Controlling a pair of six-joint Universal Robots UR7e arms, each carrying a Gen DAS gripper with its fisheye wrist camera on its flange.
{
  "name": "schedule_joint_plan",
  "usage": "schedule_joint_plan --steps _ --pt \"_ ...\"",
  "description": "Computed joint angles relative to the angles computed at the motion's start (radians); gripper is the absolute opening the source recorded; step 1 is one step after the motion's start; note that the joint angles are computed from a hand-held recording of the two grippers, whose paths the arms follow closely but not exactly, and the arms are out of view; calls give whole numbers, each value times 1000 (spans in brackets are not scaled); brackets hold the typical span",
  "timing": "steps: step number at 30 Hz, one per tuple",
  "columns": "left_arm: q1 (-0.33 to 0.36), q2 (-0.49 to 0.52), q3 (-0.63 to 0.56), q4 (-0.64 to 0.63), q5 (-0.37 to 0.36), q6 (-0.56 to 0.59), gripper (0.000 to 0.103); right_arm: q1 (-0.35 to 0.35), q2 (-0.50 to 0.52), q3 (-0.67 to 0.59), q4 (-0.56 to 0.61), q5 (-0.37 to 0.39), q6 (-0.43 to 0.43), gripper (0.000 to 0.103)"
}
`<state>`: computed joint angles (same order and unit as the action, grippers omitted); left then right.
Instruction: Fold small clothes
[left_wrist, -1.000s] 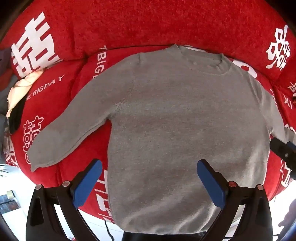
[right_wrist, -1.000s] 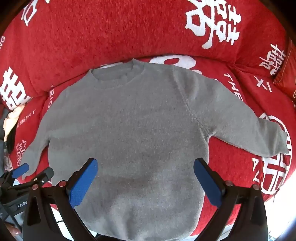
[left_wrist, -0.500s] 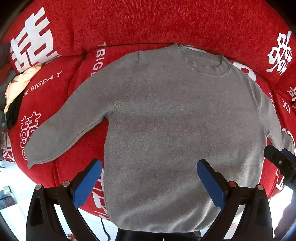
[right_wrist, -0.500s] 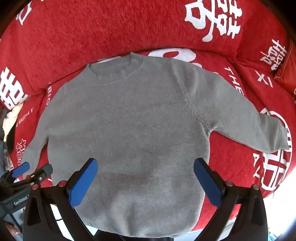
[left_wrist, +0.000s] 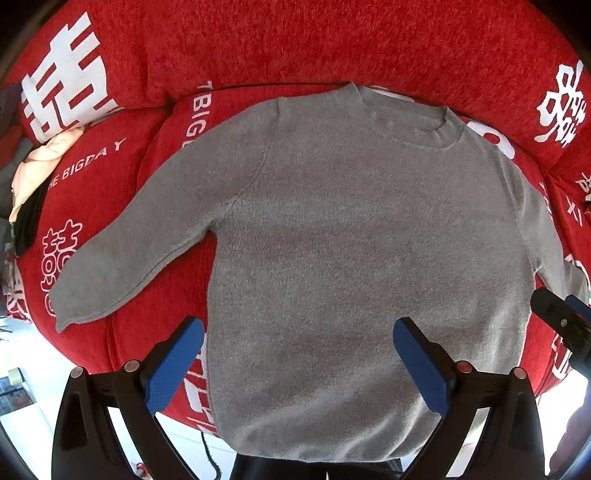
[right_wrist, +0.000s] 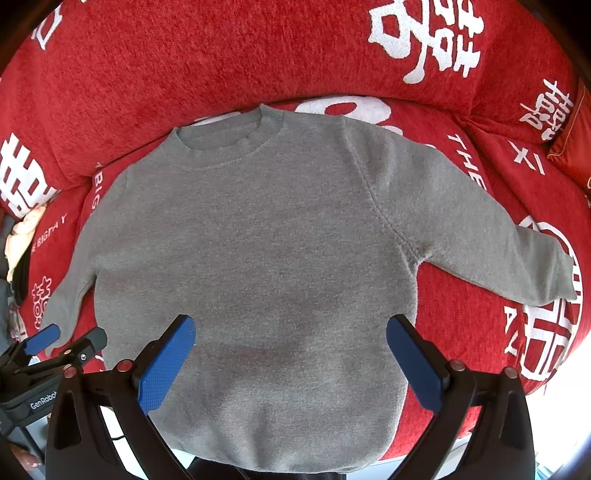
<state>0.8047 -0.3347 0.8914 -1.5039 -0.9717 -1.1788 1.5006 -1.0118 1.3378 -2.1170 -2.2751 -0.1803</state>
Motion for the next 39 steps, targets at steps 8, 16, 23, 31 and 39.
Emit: schedule_joint_plan --steps 8,16,23,31,39 --pt "-1 2 0 4 -1 -1 103 0 -3 4 -1 -2 3 103" --pt "-3 9 -12 12 -6 6 103 -2 -5 4 -5 -5 -5 103" --pt "-4 5 -6 4 -11 7 103 -1 -6 7 -6 -13 -6 103" --pt "-6 10 -11 11 -10 -1 103 -2 -9 15 -21 -11 -19 103" --pt "-8 4 -1 3 -13 2 103 2 -11 25 -36 -19 -30 103"
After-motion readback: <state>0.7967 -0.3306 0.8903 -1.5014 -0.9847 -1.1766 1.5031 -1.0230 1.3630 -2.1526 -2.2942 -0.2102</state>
